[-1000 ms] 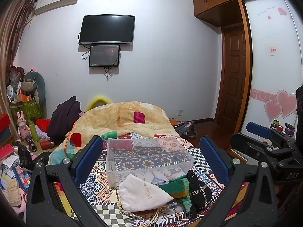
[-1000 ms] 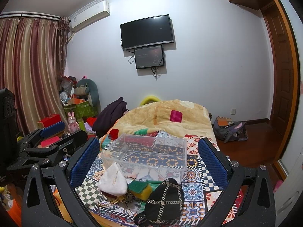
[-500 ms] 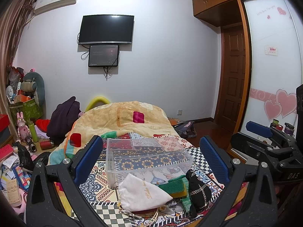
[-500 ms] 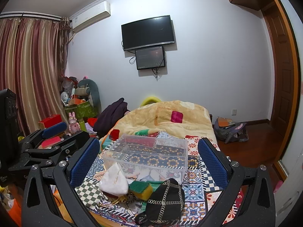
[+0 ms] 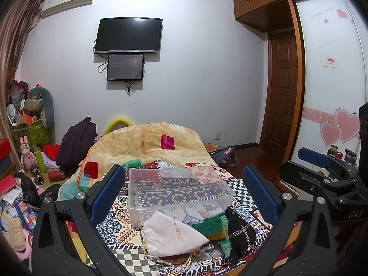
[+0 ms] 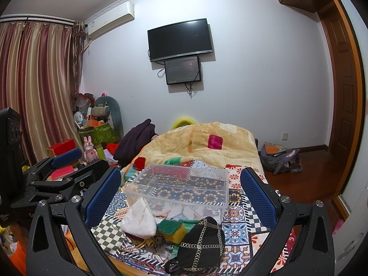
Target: Organize soft objects
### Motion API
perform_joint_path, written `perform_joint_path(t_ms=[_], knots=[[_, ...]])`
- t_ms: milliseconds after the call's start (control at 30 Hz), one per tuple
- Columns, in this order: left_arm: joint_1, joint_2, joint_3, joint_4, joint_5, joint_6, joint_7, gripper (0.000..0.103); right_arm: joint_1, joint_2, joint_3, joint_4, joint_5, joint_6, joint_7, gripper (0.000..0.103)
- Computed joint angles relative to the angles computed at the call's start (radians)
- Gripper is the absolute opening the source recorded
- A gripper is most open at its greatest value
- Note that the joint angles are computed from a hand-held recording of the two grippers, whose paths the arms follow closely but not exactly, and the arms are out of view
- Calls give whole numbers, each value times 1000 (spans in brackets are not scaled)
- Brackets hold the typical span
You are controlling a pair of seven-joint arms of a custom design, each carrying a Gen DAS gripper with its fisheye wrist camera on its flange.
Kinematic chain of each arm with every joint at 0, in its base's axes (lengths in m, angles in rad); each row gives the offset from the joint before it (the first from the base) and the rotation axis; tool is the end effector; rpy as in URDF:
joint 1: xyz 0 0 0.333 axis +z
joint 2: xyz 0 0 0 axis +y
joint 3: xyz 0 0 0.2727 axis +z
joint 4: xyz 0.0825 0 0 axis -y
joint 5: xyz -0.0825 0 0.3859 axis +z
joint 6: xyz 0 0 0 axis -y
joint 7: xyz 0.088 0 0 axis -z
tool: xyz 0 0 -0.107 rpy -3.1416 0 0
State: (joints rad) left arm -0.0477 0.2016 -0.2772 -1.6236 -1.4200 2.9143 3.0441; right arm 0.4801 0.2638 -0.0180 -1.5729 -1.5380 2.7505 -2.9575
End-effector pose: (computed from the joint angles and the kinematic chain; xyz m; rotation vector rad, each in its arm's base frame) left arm 0.6404 -0.1354 0.5453 -1.0823 1.8358 -1.4584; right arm 0.5837 0.3374 0.5193 -1.3397 1.4079 -0.9711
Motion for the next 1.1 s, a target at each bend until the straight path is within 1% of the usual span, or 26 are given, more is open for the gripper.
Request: perform_joint_path(t_ms=[367, 467, 667, 800, 900, 933, 1033, 1100], knots=[[0, -2, 0, -5, 11, -5, -11, 103, -3, 0, 0, 1, 13, 3, -6, 103], [0, -4, 4, -8, 38, -20, -41, 103, -8, -1, -1, -2, 27, 13, -13, 103], [5, 13, 8, 1, 146, -48, -147, 103, -12, 0, -5, -10, 79, 14, -49, 103], [10, 29, 8, 3, 247, -74, -223, 103, -11, -3, -8, -21, 110, 9, -66, 103], [14, 46, 2, 4, 312, -77, -276, 103, -17, -3, -8, -32, 148, 16, -92, 103], [16, 53, -1, 7, 333, -80, -296, 101, -19, -1, -7, -35, 164, 20, -106, 103], [15, 80, 1, 16, 429, -99, -381, 88, -19, 4, -7, -48, 217, 17, -158, 99], [15, 107, 6, 33, 510, -127, -456, 86, -26, 11, -3, -59, 288, 23, -226, 92]])
